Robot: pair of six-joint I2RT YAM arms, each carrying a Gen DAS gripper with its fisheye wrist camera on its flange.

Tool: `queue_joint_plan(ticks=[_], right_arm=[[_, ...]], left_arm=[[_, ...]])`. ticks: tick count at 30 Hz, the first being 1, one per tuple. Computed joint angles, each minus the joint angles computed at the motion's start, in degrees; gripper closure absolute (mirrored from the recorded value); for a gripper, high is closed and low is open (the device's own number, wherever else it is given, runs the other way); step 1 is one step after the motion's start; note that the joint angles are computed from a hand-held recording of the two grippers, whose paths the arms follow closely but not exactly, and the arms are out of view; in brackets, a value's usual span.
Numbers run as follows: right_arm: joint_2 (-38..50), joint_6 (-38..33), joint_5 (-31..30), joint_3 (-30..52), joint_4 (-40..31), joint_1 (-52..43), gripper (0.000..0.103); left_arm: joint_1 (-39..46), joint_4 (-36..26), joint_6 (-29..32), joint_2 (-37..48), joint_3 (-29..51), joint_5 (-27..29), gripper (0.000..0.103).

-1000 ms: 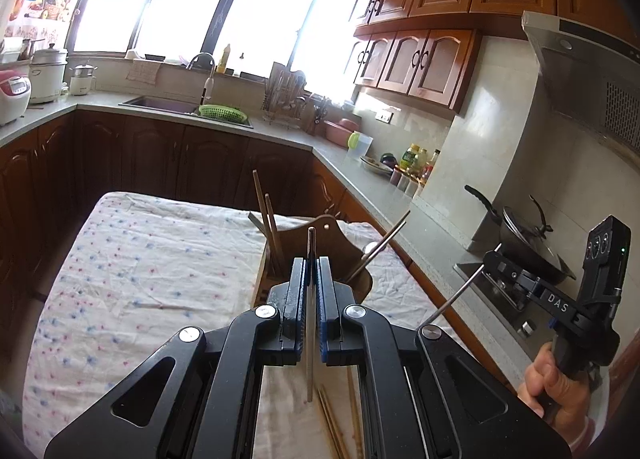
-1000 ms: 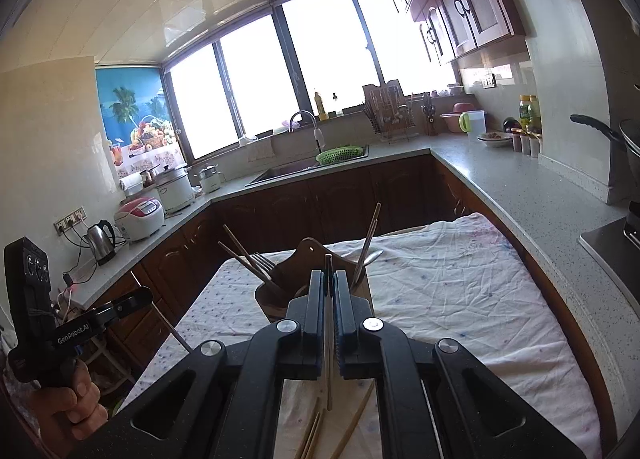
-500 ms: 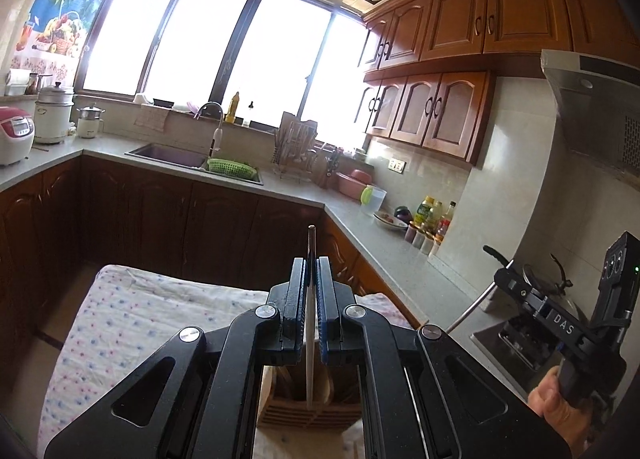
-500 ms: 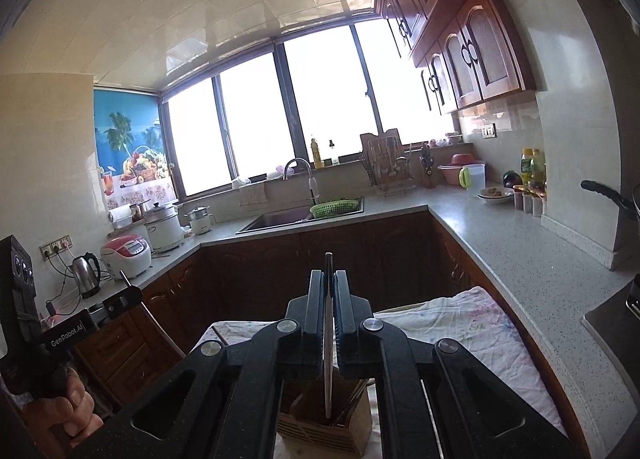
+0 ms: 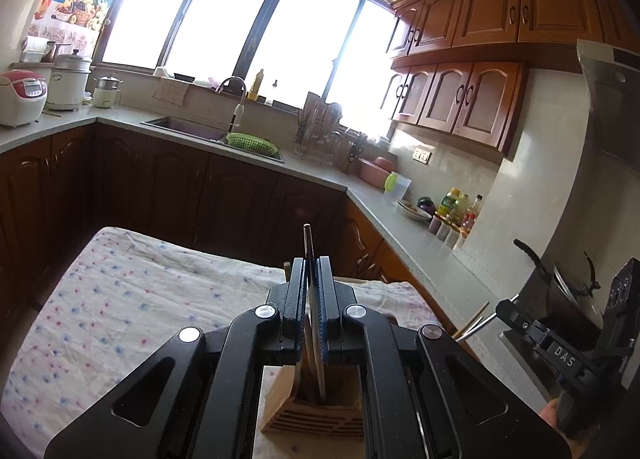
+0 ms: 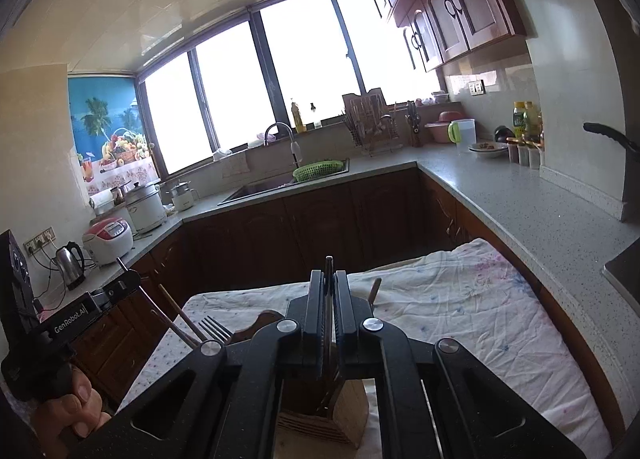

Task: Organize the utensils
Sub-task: 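Lift the chopsticks with both tools and lower them into the wooden holder, then open both tools to release the chopsticks and withdraw from the holder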

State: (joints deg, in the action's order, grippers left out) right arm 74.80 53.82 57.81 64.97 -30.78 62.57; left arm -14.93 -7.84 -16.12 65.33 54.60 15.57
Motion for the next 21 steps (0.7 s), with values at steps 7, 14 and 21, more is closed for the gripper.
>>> queue_joint_plan(ticks=[7, 14, 21], right_arm=[[0.5, 2.1, -4.2, -3.7, 2.0, -1.0, 0.098], [1.3, 2.3, -4.7, -2.7, 1.5, -1.4, 0.098], [1.3, 2.6, -5.1, -2.5, 1.1, -1.6, 0.098]], left_arm=[[-3.0, 0.7, 1.8, 1.9, -3.1, -3.3, 0.099], [-2.8, -0.6, 2.6, 1.9, -2.3, -3.0, 0.098], [-2.9, -1.2, 2.6, 2.7, -1.7, -3.1, 0.098]])
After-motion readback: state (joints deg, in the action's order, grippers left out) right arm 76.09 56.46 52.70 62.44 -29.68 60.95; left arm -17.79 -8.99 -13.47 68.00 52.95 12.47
